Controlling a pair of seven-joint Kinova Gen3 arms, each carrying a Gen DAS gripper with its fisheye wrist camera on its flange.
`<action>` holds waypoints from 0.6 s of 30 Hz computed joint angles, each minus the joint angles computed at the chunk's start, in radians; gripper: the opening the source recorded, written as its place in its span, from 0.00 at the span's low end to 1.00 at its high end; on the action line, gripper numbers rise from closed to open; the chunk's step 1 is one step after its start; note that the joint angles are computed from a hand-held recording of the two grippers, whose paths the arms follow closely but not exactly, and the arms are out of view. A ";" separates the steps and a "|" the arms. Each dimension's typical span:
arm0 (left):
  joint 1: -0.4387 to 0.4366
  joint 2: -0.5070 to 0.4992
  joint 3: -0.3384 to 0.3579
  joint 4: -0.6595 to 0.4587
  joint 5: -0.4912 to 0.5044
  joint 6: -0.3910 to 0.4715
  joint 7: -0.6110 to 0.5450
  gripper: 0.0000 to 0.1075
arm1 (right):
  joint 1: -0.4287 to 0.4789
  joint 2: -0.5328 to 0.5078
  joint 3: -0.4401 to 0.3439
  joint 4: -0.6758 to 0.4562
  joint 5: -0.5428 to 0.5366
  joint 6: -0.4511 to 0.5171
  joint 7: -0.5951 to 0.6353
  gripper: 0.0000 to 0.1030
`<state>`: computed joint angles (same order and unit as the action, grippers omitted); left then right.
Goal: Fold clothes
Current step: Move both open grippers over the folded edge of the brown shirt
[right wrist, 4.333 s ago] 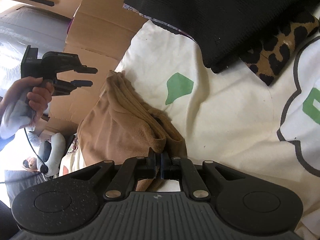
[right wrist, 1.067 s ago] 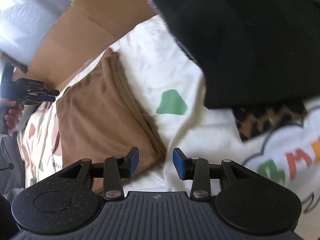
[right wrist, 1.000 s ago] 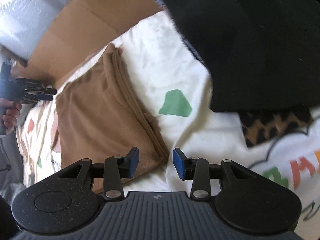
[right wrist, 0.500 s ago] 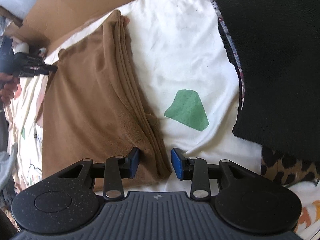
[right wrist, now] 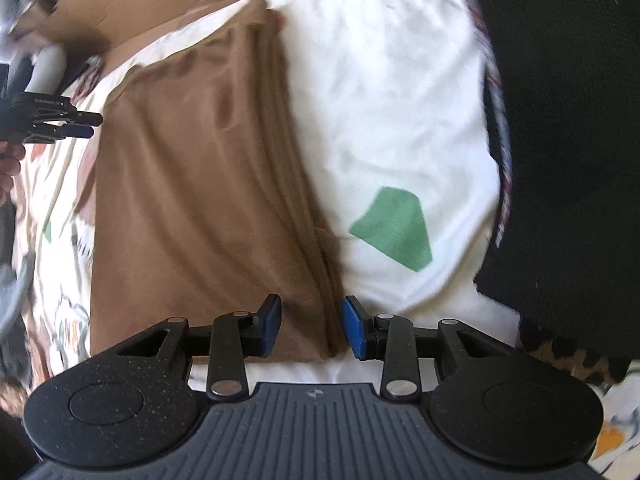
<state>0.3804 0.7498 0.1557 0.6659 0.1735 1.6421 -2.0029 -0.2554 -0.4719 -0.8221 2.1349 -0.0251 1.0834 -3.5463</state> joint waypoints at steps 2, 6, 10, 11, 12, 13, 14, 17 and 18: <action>-0.025 -0.021 0.003 0.036 0.007 0.016 -0.022 0.38 | -0.020 0.004 0.033 -0.016 0.004 0.022 0.032 0.40; -0.074 -0.074 0.009 0.147 0.030 0.024 -0.057 0.38 | -0.035 0.001 0.080 -0.028 0.010 0.045 0.062 0.40; -0.119 -0.109 0.010 0.241 0.057 0.054 -0.072 0.39 | -0.028 0.016 0.091 -0.004 0.019 0.006 0.071 0.40; -0.128 -0.116 0.009 0.265 0.061 0.061 -0.073 0.39 | -0.031 0.027 0.091 0.003 0.016 -0.002 0.068 0.40; -0.138 -0.124 0.009 0.289 0.064 0.066 -0.081 0.39 | -0.035 0.036 0.090 0.011 0.014 -0.012 0.061 0.40; -0.147 -0.135 0.010 0.317 0.067 0.063 -0.093 0.39 | -0.036 0.037 0.084 0.023 0.013 -0.024 0.043 0.40; -0.156 -0.145 0.010 0.342 0.071 0.062 -0.103 0.40 | -0.037 0.036 0.077 0.031 0.015 -0.030 0.026 0.40; -0.181 -0.160 0.007 0.396 0.087 0.066 -0.117 0.43 | -0.036 0.023 0.064 0.059 0.023 -0.053 -0.019 0.41; -0.187 -0.159 0.006 0.406 0.091 0.072 -0.118 0.43 | -0.034 0.020 0.059 0.065 0.025 -0.060 -0.029 0.41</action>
<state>0.1930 0.5904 0.1616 1.0719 0.2641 1.7143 -2.1207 -0.2899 -0.4515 -0.7632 2.2003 0.0002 1.0238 -3.5749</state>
